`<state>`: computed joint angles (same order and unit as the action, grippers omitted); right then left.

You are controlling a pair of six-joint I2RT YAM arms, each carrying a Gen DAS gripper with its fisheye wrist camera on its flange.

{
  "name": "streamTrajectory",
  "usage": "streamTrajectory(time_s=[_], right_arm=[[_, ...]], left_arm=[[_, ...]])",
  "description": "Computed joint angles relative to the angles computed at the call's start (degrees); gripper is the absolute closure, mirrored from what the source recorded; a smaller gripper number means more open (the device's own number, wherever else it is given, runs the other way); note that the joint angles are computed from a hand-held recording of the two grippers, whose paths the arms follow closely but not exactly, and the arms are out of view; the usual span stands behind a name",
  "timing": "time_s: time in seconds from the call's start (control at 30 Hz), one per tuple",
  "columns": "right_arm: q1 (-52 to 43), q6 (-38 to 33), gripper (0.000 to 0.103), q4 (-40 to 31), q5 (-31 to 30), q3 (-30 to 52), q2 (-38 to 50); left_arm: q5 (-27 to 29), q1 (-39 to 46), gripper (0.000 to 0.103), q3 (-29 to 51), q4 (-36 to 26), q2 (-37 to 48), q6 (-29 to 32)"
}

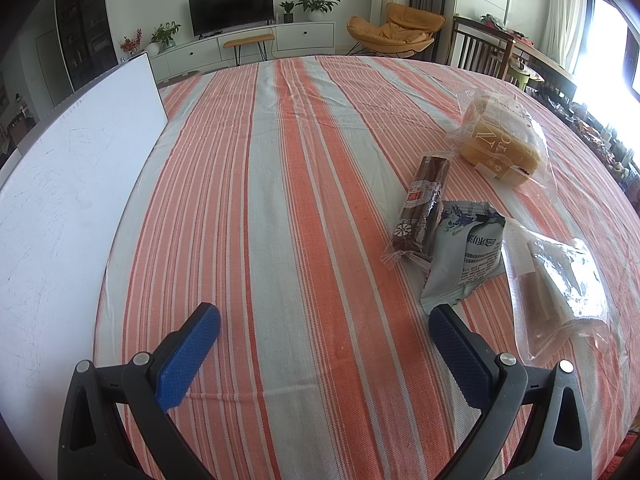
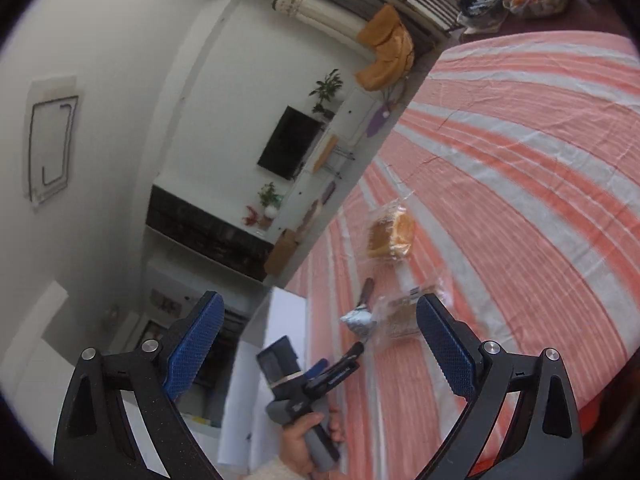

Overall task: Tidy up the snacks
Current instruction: 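Move both open grippers toward the brown sausage and silver packet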

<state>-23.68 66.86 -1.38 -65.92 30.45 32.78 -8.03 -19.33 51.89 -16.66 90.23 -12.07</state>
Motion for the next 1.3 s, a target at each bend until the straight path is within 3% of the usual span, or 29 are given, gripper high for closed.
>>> streamTrajectory(time_s=[0.03, 0.07, 0.1, 0.13, 0.2, 0.23, 0.33, 0.4, 0.57, 0.7, 0.9, 1.3], right_arm=[[0.0, 8.2, 0.004, 9.4, -2.5, -0.3, -1.1], [1.2, 7.7, 0.004, 9.1, -2.1, 2.1, -2.4], [2.8, -0.8, 0.004, -0.7, 0.0, 7.1, -3.1], [6.4, -12.6, 0.004, -14.4, 5.7, 12.9, -3.0], [14.9, -27.2, 0.004, -30.3, 22.4, 18.7, -1.9], [20.0, -30.7, 0.004, -35.0, 32.9, 19.3, -1.2], [35.2, -33.2, 0.004, -40.6, 63.8, 14.2, 1.7], [38.6, -33.4, 0.004, -39.4, 70.5, 8.0, 2.2], [38.2, -34.5, 0.004, -36.2, 71.9, 2.2, 0.6], [31.3, -38.0, 0.004, -34.8, 67.2, 0.3, -1.1], [19.1, -40.0, 0.004, -32.3, 53.1, -2.9, -3.0], [16.9, -40.2, 0.004, -31.1, 48.6, -4.2, -2.6]], left_arm=[[0.0, 0.0, 0.000, 0.0, 0.0, 0.0, 0.0], [0.0, 0.0, 0.000, 0.0, 0.0, 0.0, 0.0], [0.0, 0.0, 0.000, 0.0, 0.0, 0.0, 0.0], [0.0, 0.0, 0.000, 0.0, 0.0, 0.0, 0.0], [0.0, 0.0, 0.000, 0.0, 0.0, 0.0, 0.0], [0.0, 0.0, 0.000, 0.0, 0.0, 0.0, 0.0], [0.0, 0.0, 0.000, 0.0, 0.0, 0.0, 0.0], [0.0, 0.0, 0.000, 0.0, 0.0, 0.0, 0.0], [0.0, 0.0, 0.000, 0.0, 0.0, 0.0, 0.0], [0.0, 0.0, 0.000, 0.0, 0.0, 0.0, 0.0], [0.0, 0.0, 0.000, 0.0, 0.0, 0.0, 0.0], [0.2, 0.1, 0.000, -0.1, 0.0, -0.1, 0.0]])
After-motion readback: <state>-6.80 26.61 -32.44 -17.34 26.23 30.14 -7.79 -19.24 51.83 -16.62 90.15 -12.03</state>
